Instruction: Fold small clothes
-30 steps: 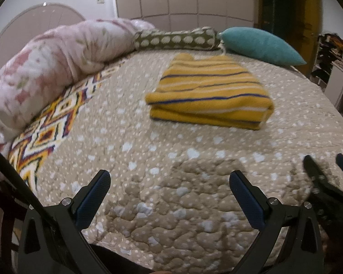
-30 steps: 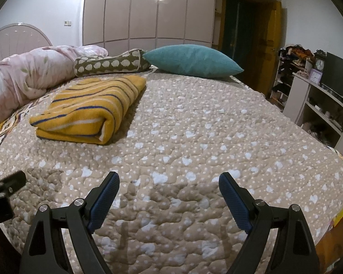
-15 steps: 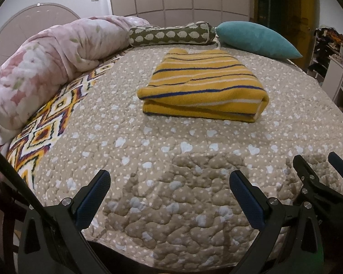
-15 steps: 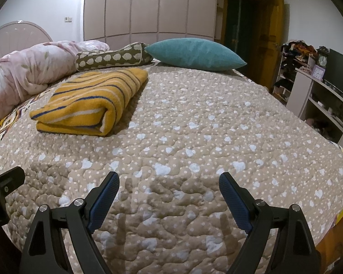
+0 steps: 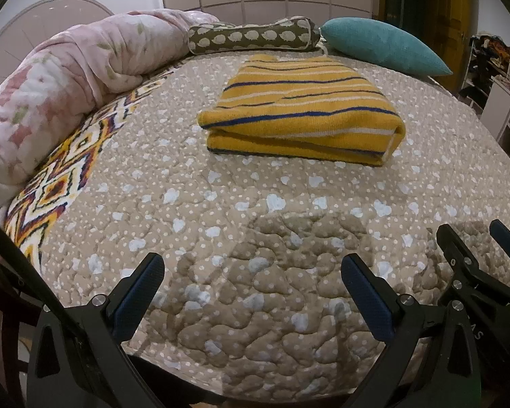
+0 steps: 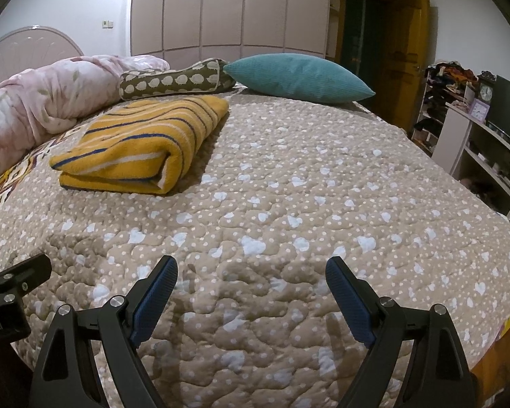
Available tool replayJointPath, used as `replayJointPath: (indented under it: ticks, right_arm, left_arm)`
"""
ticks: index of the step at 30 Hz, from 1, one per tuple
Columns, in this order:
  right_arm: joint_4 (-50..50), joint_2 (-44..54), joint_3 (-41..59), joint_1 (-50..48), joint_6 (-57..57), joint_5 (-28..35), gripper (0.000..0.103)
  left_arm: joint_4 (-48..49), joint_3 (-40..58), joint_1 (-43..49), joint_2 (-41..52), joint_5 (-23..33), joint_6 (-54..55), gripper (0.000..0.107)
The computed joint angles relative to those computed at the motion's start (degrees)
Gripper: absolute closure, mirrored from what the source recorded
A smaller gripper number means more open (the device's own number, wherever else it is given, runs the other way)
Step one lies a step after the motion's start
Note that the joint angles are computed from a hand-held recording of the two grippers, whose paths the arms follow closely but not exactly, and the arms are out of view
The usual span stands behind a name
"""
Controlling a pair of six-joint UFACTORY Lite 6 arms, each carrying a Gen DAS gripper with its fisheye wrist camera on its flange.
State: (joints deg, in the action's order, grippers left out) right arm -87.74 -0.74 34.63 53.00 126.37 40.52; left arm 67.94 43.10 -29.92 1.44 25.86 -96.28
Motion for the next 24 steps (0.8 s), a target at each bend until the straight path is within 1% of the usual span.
replayJointPath:
  ticks: [2,3,5,6,7,9,10,13,20,24]
  right_arm:
    - [-0.1,0.0,0.0,-0.2,0.0,-0.2,0.011]
    - [-0.1,0.0,-0.1,-0.1,0.0,-0.2,0.011]
    - [-0.2,0.0,0.0,0.0,-0.1,-0.3,0.011]
    - [0.1,0.0,0.0,0.2,-0.2,-0.1,0.011]
    - [0.0,0.1,0.1,0.3,-0.2,-0.1,0.011]
    - [0.0,0.4,0.3,0.3,-0.4,-0.2,0.011]
    - [0.0,0.5,0.3,0.3,-0.4,-0.3,0.011]
    - [-0.1,0.8,0.6,0.4,-0.5,-0.4,0.011]
    - [-0.2,0.9,0.5,0.4,-0.5,-0.7,0.011]
    - [-0.6,1.4,1.6,-0.8,-1.5,-1.9,0.011]
  left_arm:
    - [0.4,0.5,0.5,0.8,-0.7,-0.3,0.004]
    - [0.8,2.6,2.3,3.0,-2.3,0.7,0.004]
    - [0.2,1.9,2.0,2.6,-2.2,0.6,0.004]
    - [0.0,0.4,1.0,1.2,-1.6,-0.2,0.004]
    - [-0.9,-2.9,-1.4,-2.3,0.0,-1.4,0.004]
    - [-0.8,-4.0,-1.7,-3.4,0.4,-1.1,0.004]
    - [-2.7,-6.2,-3.7,-5.7,1.6,-2.5,0.004]
    - [-2.3,-6.8,-3.6,-6.1,1.5,-2.4,0.004]
    - [-0.5,-5.6,-1.6,-4.5,0.3,-2.7,0.004]
    - [1.0,-4.8,1.4,-4.8,0.0,-2.5,0.004]
